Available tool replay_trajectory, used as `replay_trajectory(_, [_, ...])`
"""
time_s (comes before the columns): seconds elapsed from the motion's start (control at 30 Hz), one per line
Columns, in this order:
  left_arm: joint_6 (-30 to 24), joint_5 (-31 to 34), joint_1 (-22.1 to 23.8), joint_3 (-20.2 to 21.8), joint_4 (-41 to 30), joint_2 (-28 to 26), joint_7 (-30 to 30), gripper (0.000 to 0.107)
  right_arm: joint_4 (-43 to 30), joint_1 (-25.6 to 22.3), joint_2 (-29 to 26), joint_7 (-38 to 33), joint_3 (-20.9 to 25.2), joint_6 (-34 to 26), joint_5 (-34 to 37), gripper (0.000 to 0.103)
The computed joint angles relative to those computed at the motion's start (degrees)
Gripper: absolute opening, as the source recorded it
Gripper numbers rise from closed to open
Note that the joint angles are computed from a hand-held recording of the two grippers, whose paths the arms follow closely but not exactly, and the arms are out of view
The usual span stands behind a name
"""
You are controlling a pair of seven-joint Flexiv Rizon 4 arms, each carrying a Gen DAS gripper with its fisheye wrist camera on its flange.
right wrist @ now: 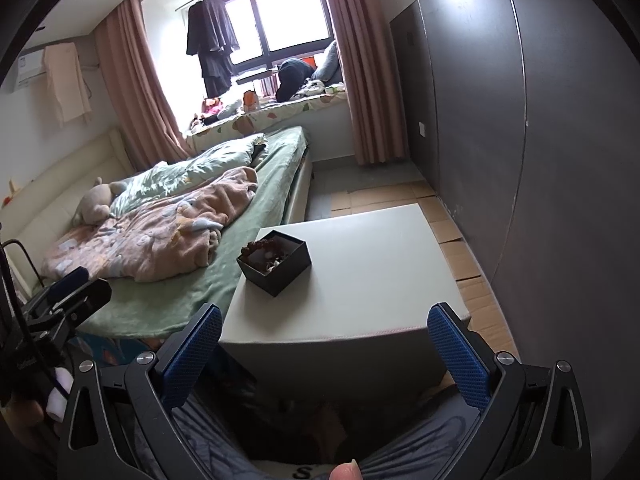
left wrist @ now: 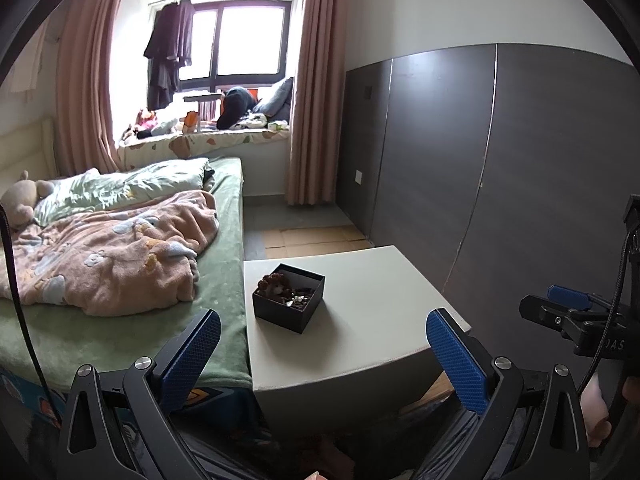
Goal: Organize jewelry
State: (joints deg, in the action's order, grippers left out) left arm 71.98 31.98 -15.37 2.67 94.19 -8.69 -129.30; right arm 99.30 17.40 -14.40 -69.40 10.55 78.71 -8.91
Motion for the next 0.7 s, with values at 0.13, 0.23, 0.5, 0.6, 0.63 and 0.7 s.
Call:
replay_trajectory(0.13, [0.11,-0.24,0.06,-0.03,0.18,0.06,0.04,0.103,0.42,0.10,0.03,0.59,-0.11,0.09,-0.03,0.103])
replay_trajectory(0.23, [0.40,-0.70,0.29,-0.06,0.50,0.20,0.23,0.103,0.51,0.04,0.04,0.54,-0.07,0.15,0.02,0.103])
replay_trajectory(0.5, [0.76,0.20,0.29,0.18,0.76,0.29,-1.03,0.103,0.73,0.21,-0.06,1.10,-0.25,-0.12,-0.25,0.103])
replay_trajectory(0.6, [0.78,0.86,0.24,0.19,0.92,0.18,-1.01,0.103,1.00,0.23,-0.17,1.33,-0.20,-0.32,-0.20,0.103])
replay_trajectory(0.63, [0.72,0.84,0.25,0.15,0.98,0.13,-0.89,0.103,1.14,0.30,-0.20,1.53,-0.26,-0.35,-0.26,0.103])
replay_trajectory(0.7, [0.93,1.27,0.16,0.34,1.00,-0.08,-1.53,0.103,1.43,0.31,-0.34,1.76,-0.29,-0.18,-0.25,0.103])
